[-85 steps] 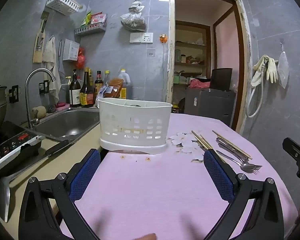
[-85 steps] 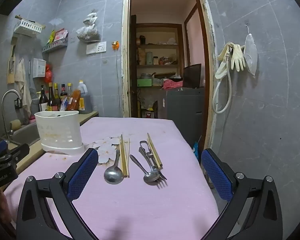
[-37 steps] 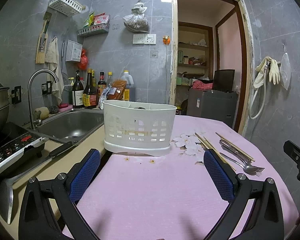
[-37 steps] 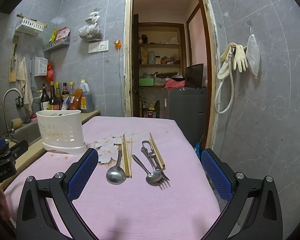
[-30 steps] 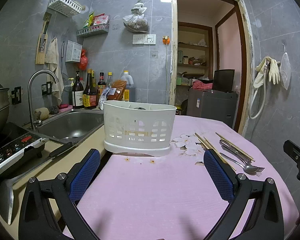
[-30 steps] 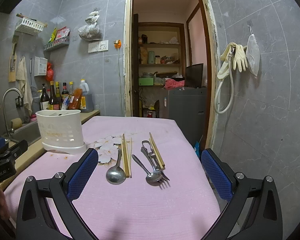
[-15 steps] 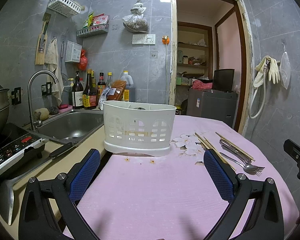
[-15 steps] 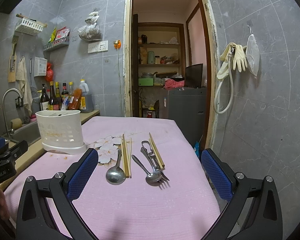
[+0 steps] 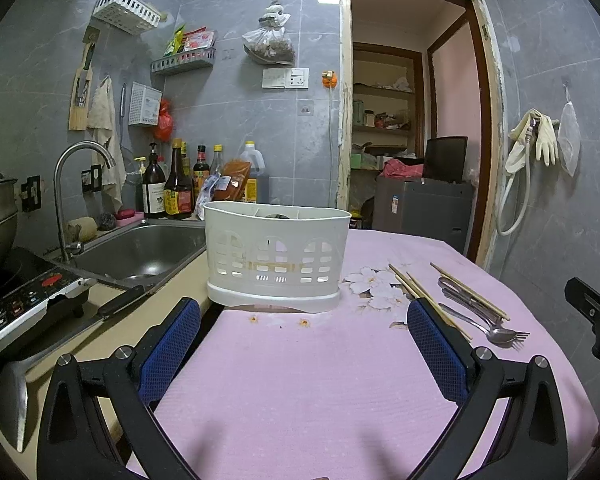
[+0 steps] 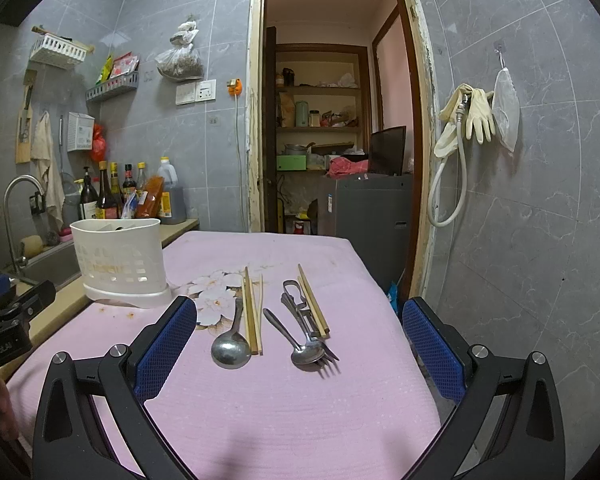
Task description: Organize utensils
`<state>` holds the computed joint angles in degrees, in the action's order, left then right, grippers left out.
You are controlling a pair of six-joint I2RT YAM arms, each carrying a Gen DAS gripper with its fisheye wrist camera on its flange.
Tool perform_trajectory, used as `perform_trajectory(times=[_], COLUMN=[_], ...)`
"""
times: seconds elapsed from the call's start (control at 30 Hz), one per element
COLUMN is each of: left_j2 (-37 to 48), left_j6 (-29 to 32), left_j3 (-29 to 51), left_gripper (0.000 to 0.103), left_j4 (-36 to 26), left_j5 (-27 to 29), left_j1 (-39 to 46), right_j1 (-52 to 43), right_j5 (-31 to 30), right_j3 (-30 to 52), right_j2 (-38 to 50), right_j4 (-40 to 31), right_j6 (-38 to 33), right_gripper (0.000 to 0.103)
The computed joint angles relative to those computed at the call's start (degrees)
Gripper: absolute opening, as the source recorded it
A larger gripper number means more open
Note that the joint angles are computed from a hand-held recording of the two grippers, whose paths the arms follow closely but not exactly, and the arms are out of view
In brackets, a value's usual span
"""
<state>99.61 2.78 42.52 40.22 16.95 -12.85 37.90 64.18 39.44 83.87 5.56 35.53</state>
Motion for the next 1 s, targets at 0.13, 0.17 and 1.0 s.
perform_trajectory(times=[0.13,0.17,1.0], left_j2=[-0.04,-0.04,16.41], left_j6=[0.15,0.20,9.98], left_j3=[0.21,0.30,39.57], left_gripper=[0.102,0.102,0.101], left_j4=[-0.46,-0.61,-44.38], left_j5=[-0.04,-0.02,5.43], left_j1=[-0.19,-0.21,-8.99], right_j1=[0.00,-0.06,-25.43], right_j5=[-0.04,-0.11,-26.93], right_j3=[0.05,-0.04,7.93], right_j2=[-0.02,0.15,1.23], right_j4=[-0.09,0.17,-0.87], right_j6=[-0.21,-0.29,-21.58], right_gripper=[0.103,0.103,0.101])
